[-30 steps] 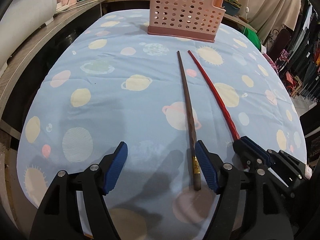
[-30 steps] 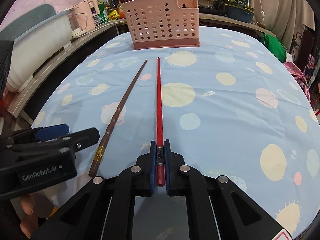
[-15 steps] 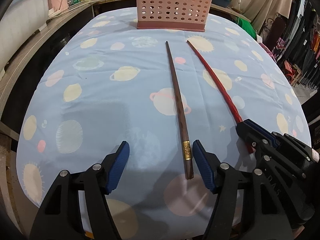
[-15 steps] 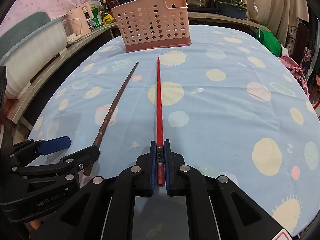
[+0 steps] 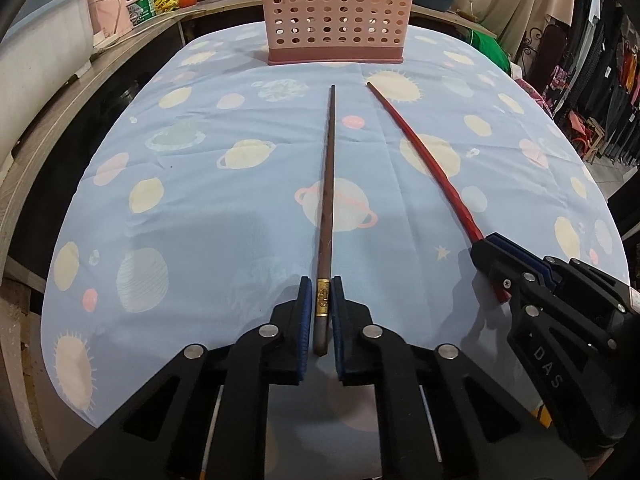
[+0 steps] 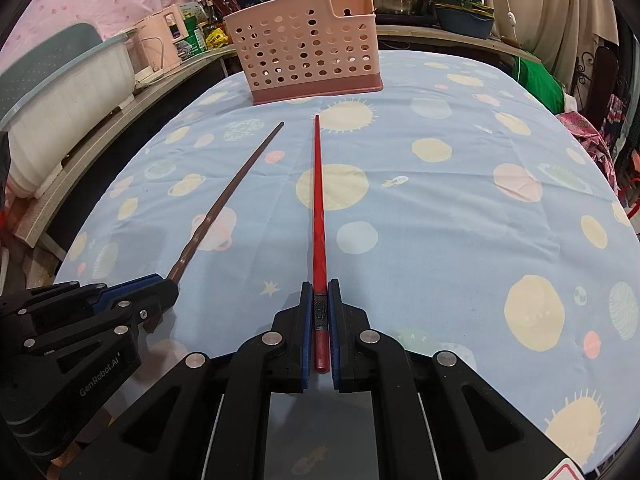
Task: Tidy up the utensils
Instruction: 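Grasp the brown chopstick with the left tool while the right tool grasps the red chopstick, then lift both chopsticks and carry them over the pink holder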
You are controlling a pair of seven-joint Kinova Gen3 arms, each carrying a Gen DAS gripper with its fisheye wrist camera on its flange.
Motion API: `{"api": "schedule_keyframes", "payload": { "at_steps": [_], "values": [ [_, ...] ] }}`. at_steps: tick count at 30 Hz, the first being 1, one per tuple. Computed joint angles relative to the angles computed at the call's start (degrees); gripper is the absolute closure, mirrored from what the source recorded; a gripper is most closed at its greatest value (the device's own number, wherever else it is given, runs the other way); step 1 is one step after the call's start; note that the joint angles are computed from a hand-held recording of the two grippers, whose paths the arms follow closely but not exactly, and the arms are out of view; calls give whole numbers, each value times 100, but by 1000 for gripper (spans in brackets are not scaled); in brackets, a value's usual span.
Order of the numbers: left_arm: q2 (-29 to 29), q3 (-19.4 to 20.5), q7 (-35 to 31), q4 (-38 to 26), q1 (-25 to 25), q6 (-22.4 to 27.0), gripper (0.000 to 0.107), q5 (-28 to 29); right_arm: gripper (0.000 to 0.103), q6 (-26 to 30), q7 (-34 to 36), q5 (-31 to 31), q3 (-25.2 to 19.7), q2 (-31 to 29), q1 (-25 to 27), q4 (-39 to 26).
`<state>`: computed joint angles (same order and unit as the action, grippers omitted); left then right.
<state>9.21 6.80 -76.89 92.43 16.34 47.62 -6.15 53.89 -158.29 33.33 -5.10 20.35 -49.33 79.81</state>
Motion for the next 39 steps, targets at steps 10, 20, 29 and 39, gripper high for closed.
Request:
{"api": "schedule_keyframes", "payload": {
  "at_steps": [10,20,29,39],
  "values": [
    [61,-15,-9,-188,-26,209,101,67,96,-74,39,-42,-15,-83,44,35],
    [62,-48,17,-695,-88,523,101,75,96,-168,-11,242,-6,-317,105,-105],
    [129,-54,-40,-1376,-131,693,101,131,96,-170,71,617,66,-349,207,-640],
    [450,-116,-159,-2459,-229,951,101,318,96,-444,442,419,222,-203,505,-1308]
  ]
}}
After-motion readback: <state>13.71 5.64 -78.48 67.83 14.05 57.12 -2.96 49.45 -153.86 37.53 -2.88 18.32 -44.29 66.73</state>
